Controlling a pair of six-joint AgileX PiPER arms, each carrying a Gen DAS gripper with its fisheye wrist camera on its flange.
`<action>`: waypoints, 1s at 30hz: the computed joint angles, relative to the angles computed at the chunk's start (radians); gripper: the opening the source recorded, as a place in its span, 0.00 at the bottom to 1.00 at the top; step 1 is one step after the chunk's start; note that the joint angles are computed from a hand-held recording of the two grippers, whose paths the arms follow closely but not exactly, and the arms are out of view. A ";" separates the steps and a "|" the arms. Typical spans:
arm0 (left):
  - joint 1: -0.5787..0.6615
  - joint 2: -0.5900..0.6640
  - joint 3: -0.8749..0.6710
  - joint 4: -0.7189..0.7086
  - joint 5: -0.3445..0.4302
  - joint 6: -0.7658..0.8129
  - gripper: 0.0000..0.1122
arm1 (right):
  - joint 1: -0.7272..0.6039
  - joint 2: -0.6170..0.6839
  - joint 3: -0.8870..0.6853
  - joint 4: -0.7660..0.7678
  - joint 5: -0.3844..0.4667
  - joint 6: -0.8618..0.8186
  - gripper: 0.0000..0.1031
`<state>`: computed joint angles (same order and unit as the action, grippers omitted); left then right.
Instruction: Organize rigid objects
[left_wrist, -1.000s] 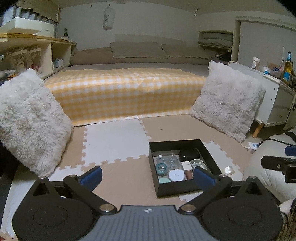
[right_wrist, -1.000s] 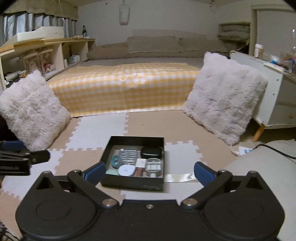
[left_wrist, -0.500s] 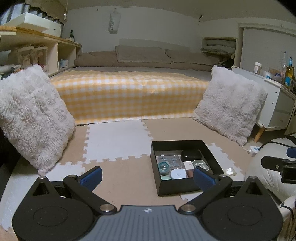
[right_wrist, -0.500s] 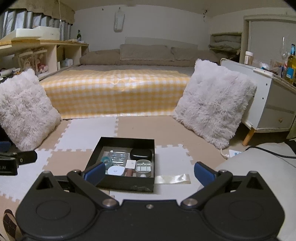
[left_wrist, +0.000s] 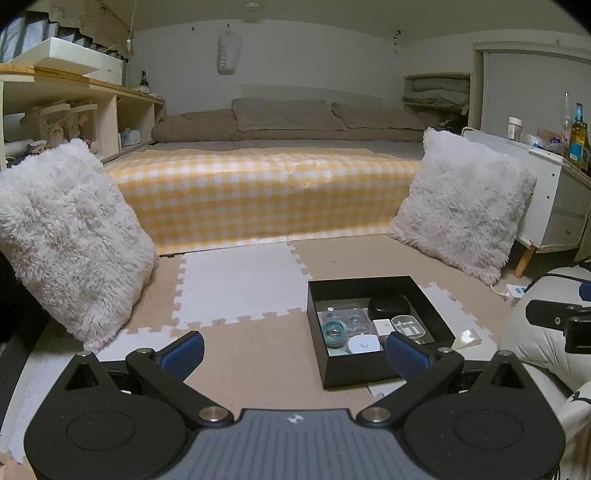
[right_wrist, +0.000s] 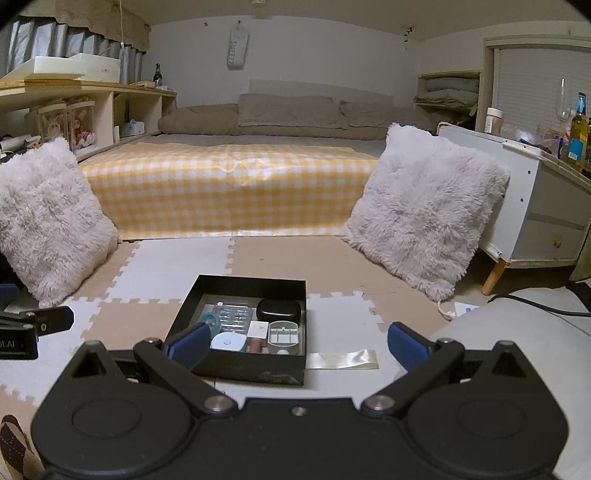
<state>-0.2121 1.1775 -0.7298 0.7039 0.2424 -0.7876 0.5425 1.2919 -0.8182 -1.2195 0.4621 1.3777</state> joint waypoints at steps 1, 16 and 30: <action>-0.003 0.000 0.000 0.010 0.003 -0.011 0.92 | 0.000 0.001 0.001 -0.002 -0.001 -0.001 1.00; 0.000 0.000 0.001 0.003 0.005 -0.008 0.92 | 0.004 -0.003 0.003 -0.004 -0.003 -0.004 1.00; 0.006 0.000 0.000 -0.016 0.002 0.013 0.92 | 0.004 -0.001 0.004 -0.010 -0.006 0.008 1.00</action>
